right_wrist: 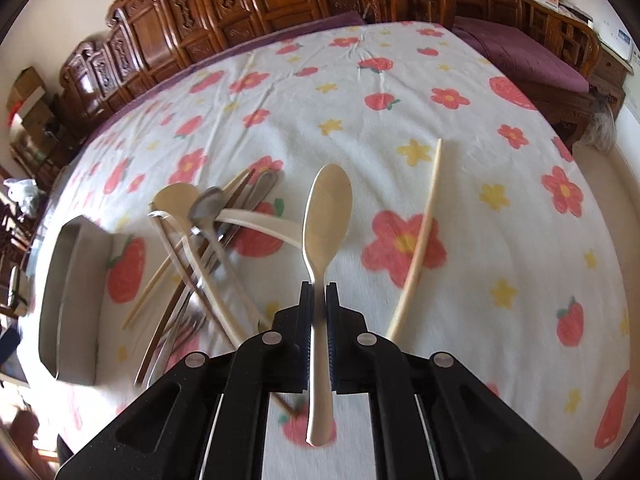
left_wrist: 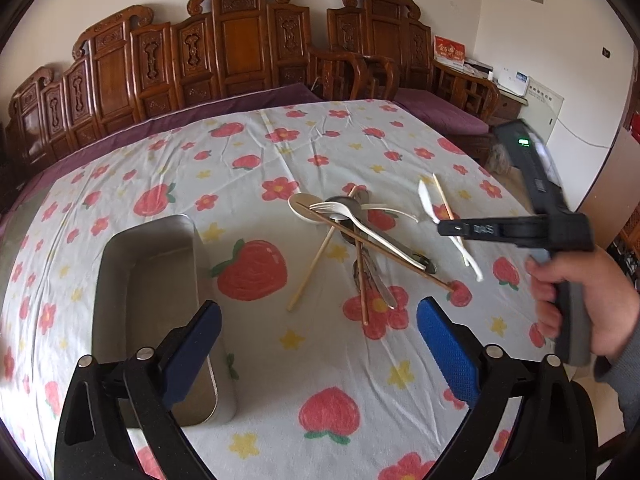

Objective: Organize utensils
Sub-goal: 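Grasp the cream plastic spoon by its handle with the right tool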

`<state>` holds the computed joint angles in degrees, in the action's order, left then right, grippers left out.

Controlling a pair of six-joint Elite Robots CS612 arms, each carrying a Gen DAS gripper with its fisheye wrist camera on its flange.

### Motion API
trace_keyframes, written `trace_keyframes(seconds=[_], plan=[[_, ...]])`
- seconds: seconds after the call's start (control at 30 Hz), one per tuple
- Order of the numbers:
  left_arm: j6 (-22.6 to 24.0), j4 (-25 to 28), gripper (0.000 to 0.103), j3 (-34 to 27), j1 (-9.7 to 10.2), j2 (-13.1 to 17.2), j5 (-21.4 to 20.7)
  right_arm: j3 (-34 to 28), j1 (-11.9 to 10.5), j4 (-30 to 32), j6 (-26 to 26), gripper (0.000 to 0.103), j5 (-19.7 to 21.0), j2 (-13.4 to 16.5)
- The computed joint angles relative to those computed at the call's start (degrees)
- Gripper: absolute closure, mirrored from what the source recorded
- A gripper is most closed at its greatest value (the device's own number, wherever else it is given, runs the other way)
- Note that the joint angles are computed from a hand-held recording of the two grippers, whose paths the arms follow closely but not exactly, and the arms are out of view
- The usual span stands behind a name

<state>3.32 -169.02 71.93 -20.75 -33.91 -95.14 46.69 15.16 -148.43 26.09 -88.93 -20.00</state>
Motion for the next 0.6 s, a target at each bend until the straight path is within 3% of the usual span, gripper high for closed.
trace_keyframes(seconds=[0.3, 0.6], plan=[[0.0, 8.0, 0.030, -7.9, -1.04, 3.9, -1.7, 11.6, 0.2, -9.2, -3.6, 0.095, 0.0, -6.0], [-3.0, 16.8, 0.053, -18.1, -2.06, 9.0, -0.7, 14.7, -0.1, -11.7, -4.7, 0.095, -0.2, -7.2]])
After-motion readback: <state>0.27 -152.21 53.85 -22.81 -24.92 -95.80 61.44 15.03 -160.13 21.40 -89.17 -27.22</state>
